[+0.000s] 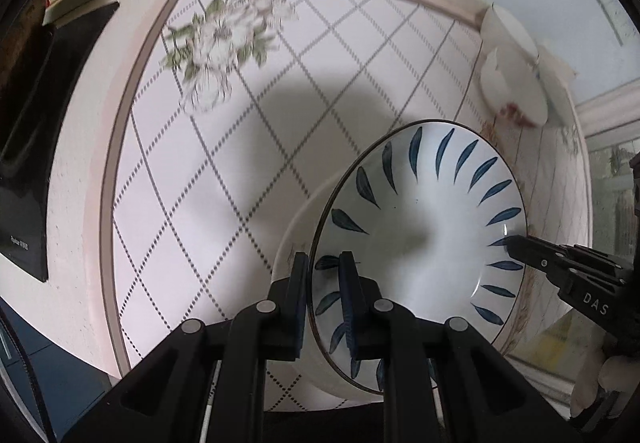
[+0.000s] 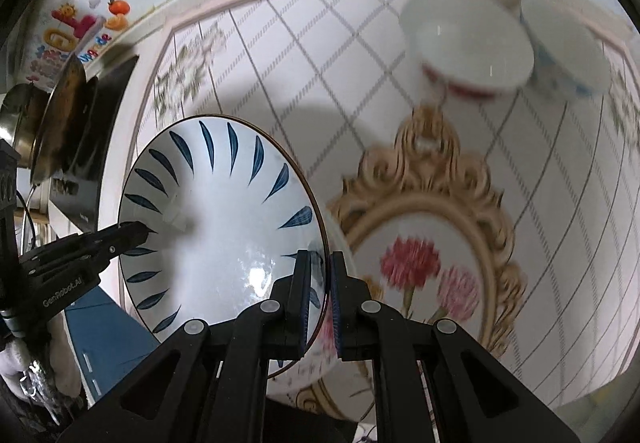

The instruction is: Organize plates and bowls

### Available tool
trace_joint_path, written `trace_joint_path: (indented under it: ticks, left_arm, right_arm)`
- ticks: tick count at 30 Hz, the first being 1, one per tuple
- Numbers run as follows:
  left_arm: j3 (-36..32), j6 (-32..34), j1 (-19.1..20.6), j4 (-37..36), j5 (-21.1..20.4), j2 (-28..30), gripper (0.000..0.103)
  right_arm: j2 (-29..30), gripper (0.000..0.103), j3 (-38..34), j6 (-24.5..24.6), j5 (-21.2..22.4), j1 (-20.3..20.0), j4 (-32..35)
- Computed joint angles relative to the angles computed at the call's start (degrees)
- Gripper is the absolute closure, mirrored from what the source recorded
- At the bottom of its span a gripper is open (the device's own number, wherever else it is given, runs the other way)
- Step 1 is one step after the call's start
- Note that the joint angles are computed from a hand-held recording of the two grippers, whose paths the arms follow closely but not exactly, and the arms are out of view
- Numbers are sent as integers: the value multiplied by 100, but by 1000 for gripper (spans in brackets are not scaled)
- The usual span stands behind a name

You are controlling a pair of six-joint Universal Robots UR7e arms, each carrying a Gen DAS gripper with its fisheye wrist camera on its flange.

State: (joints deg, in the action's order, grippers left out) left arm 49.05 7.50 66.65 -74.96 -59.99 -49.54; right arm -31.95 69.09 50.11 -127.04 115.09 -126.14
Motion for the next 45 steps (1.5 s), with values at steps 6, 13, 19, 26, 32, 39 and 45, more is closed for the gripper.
trace_joint_path:
  ticks: [6,13,19,26,32,39,45]
  left_arm:
    - [326,71,29,-114,103,-107,89]
    - [521,139,55,-160,216,-172,88]
    - [599,164,75,-197,274,-195,87]
    - [875,250,51,-477,335,-336,84]
    - [818,140,69,-338,315,-301,84]
    - [944,34,5,-348,481,-402,84]
    - [993,139,-174,-195,408,-754,84]
  right_arm:
    - [-90,92,484,214,114,1,-351]
    - [-46,92,583,255,165,-16,-519]
    - [4,92,582,277,150,-13,-565]
    - [-39,90,747,366,151,-11,-902]
    - [-223,89,1079,846,377,-32,-1275]
    - [-322,88,1251,1110,282,63,-1387]
    - [-187,88,827,1337,-22,361,-547]
